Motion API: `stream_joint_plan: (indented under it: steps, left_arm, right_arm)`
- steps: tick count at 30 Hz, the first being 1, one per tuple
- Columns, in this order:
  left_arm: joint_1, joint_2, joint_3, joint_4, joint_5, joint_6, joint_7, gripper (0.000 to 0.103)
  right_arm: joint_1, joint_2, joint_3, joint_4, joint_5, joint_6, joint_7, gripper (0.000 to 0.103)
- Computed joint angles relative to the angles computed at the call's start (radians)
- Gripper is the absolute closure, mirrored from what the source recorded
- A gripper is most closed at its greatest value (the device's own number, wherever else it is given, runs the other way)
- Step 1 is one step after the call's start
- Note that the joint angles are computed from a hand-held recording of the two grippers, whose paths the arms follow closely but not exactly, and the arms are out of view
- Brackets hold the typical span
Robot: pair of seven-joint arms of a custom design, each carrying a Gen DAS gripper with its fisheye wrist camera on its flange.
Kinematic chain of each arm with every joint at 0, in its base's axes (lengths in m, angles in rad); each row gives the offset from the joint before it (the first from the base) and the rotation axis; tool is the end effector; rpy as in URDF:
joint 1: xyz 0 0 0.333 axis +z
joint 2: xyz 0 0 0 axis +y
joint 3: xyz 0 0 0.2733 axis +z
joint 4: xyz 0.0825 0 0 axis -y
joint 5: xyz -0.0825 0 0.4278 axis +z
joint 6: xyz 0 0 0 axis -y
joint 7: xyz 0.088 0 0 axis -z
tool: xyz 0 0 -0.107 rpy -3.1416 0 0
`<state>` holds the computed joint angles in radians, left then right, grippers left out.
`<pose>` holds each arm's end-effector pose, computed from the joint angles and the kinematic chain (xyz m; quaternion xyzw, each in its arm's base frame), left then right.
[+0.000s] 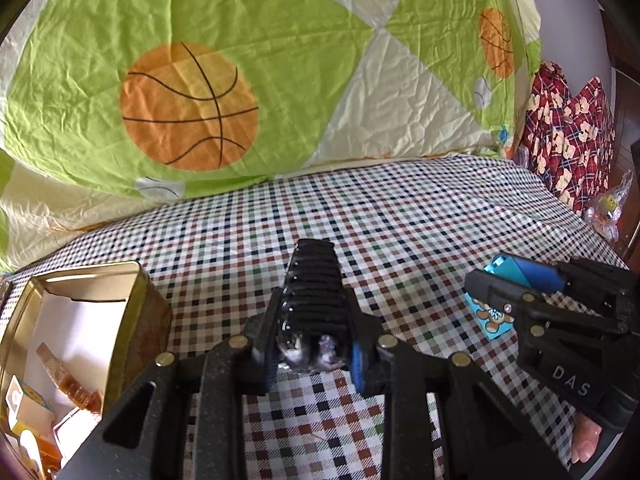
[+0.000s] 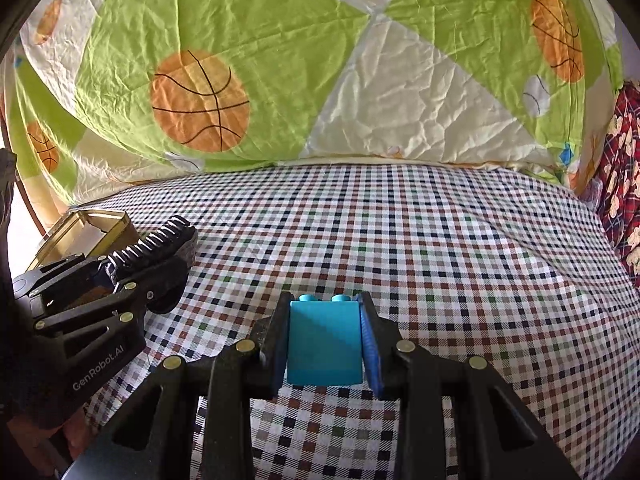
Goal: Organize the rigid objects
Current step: 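Carry the black object with the left tool while the right tool carries the blue block to the tray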
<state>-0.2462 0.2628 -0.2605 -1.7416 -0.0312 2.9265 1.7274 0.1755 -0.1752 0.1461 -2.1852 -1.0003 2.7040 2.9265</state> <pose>0.6301 -0.3291 0.4816 -0.4191 0.7887 -0.3889 0.2259 0.5457 0.2145 0.4671 -0.5481 0.7013 -0.3332 0.3111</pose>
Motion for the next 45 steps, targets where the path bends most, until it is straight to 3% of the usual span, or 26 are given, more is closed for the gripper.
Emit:
stream_joint_plan:
  steps: [13,29,35,45]
  left_arm:
    - [0.027,-0.074,-0.013,-0.118,-0.043,0.138,-0.011,0.077]
    - [0.090,-0.157,-0.084,-0.237,-0.223,0.249,0.138,0.077]
    - [0.151,-0.180,-0.166,-0.262,-0.401,0.282,0.300,0.077]
    - [0.167,-0.201,-0.224,-0.262,-0.728,0.313,0.609,0.077]
  right_arm:
    - [-0.003,-0.054,0.045,-0.021,-0.293,-0.055,0.236,0.069]
    - [0.042,-0.096,0.053,-0.048,-0.519,-0.104,0.420,0.069]
    - [0.054,-0.107,0.055,-0.057,-0.551,-0.115,0.451,0.069]
    - [0.065,-0.127,0.062,-0.074,-0.596,-0.136,0.499,0.069]
